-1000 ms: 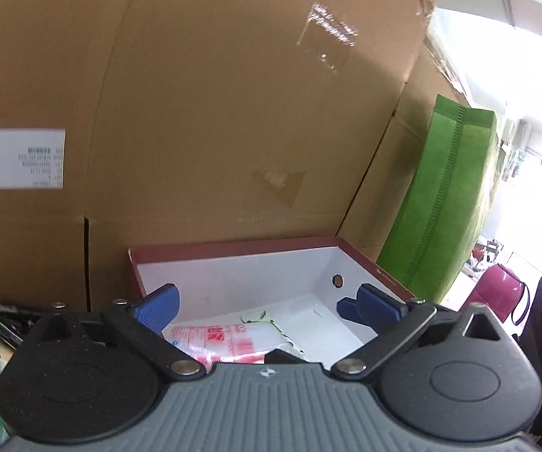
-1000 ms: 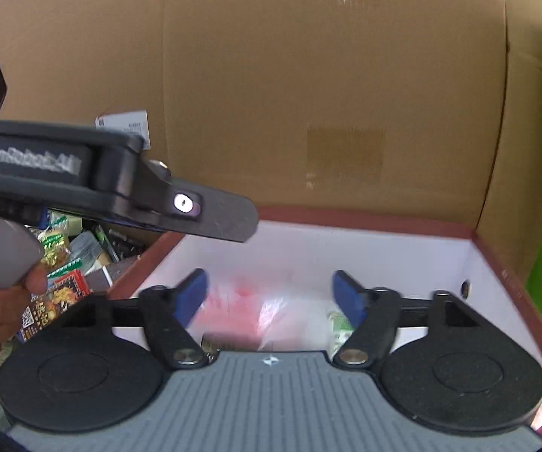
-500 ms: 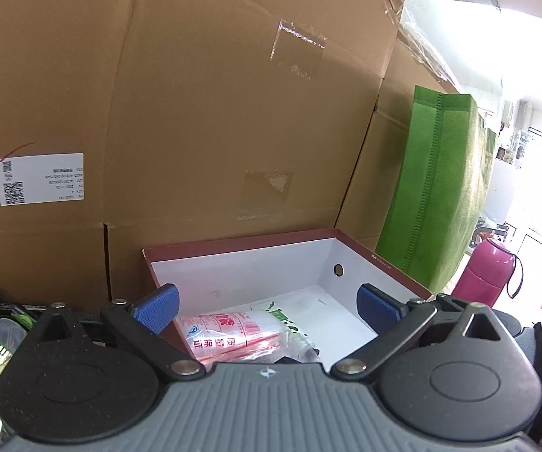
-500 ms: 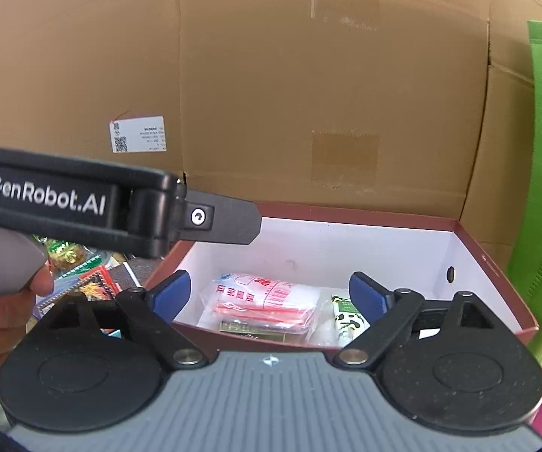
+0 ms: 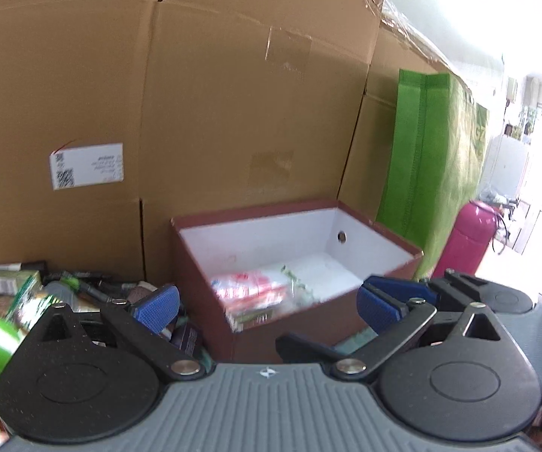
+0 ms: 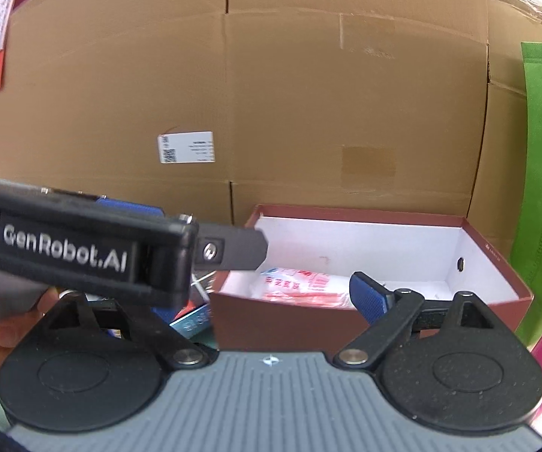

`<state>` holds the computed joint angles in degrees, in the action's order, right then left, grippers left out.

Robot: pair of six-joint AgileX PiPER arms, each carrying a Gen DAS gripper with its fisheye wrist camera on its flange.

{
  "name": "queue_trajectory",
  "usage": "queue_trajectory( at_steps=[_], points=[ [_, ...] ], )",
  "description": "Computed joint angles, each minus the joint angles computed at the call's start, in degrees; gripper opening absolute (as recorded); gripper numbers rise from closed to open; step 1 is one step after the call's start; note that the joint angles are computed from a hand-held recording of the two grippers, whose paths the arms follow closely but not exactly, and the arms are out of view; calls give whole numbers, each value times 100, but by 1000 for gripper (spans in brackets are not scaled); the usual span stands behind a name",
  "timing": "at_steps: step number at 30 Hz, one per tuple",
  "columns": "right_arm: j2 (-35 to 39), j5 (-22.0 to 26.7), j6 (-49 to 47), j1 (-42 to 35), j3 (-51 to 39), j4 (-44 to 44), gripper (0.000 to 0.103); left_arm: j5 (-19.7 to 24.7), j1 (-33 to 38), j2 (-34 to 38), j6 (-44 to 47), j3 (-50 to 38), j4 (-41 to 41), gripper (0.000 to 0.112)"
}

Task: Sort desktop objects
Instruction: 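Move both tools back over the cluttered pile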

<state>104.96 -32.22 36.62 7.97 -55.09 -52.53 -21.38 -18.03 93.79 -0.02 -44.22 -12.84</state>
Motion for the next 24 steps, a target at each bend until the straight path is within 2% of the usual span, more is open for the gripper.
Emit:
queue_trajectory(
  at_steps=[3,6,11,17,20,24],
  points=[
    [-229,-220,-132,35,411,184,89,-444,-19,-359,-477,731,359,103],
    [-388,-395,-321,130,814,297,89,-791,-132,-616,-363,1340,22,103],
    [-486,-473,-825,492,1369,651,89,-1143,-173,-908,-287,2163,-340,103],
    [-327,-592,-1035,972,1729,665,89,-1428,212,-1056,-761,3001,-178,103],
    [-176,-550,-1160,1241,1753,756,88,-1481,740,-1005,-1414,3234,482,102],
    [22,-401,-1553,1629,1709,1161,76,-1602,1449,-905,-2279,3336,1424,99]
  ],
)
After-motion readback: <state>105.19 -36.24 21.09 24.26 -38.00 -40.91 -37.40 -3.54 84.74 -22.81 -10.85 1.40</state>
